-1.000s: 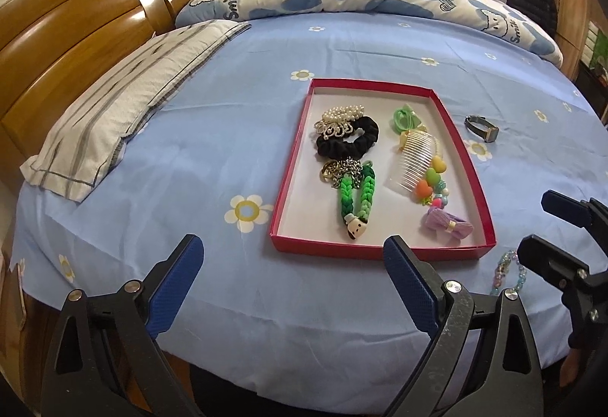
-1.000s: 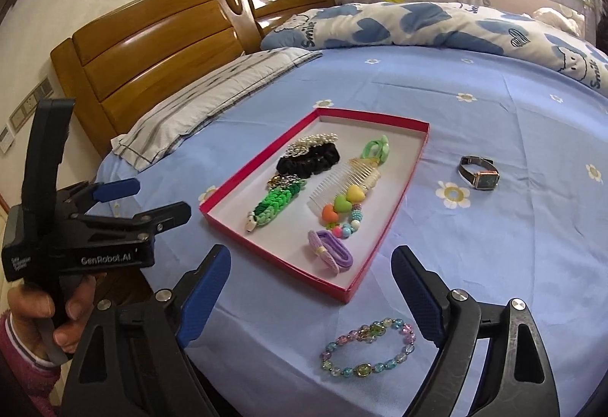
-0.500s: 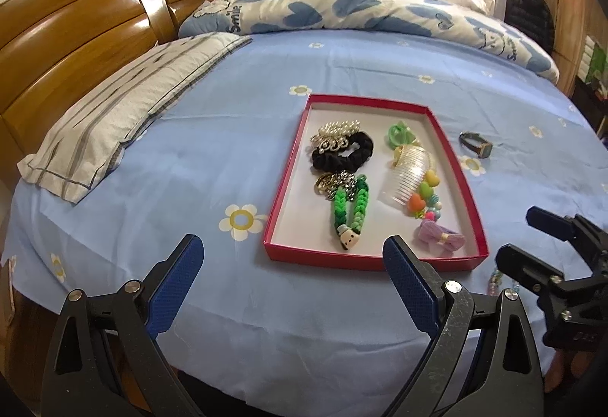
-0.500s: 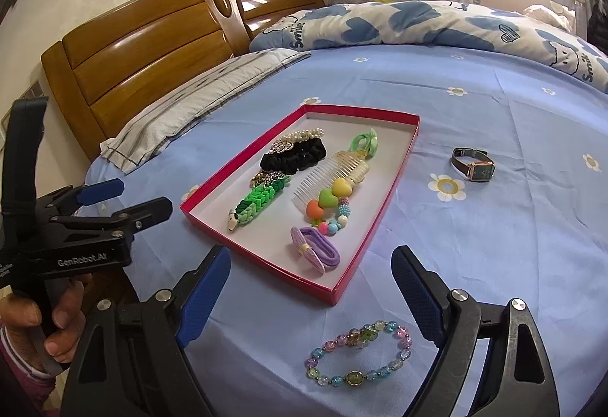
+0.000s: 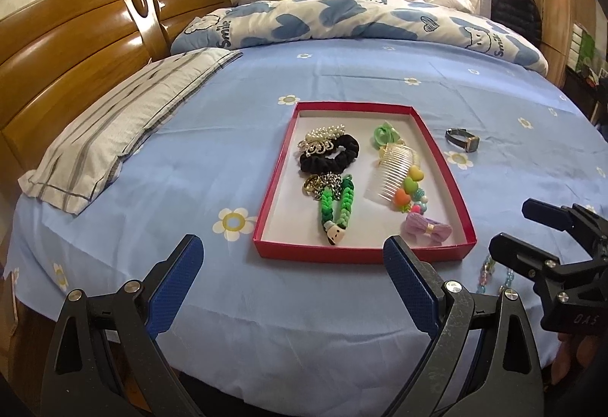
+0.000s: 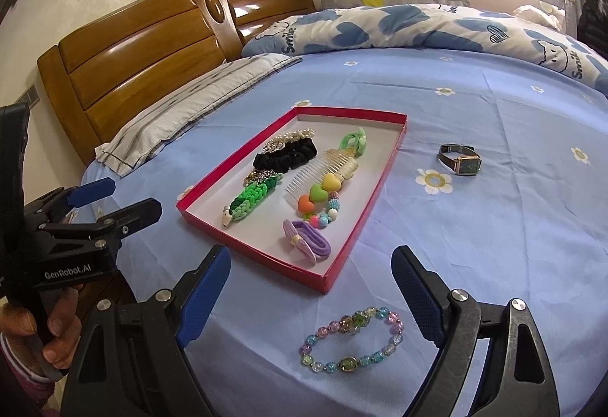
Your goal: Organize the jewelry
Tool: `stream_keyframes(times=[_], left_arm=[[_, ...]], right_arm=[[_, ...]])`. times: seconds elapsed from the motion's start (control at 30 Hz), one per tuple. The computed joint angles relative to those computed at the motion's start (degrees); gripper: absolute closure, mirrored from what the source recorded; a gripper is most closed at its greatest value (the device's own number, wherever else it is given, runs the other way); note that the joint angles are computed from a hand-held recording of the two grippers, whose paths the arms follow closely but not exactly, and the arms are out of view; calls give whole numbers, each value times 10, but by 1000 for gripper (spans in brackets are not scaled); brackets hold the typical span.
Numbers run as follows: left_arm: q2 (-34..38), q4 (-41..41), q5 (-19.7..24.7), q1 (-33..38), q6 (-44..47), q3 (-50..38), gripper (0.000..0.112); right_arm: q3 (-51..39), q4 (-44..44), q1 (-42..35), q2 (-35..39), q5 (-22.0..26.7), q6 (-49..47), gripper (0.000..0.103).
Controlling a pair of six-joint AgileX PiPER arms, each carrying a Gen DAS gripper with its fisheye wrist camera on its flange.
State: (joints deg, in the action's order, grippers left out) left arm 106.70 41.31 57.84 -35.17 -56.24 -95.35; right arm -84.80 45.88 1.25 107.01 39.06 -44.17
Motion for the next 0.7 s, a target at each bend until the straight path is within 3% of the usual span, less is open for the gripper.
stream_keyframes(times=[0.7], left_arm=[[7, -13, 14, 9, 7, -7, 16]], right_arm=[[-8, -25, 7, 1, 5, 29, 15]])
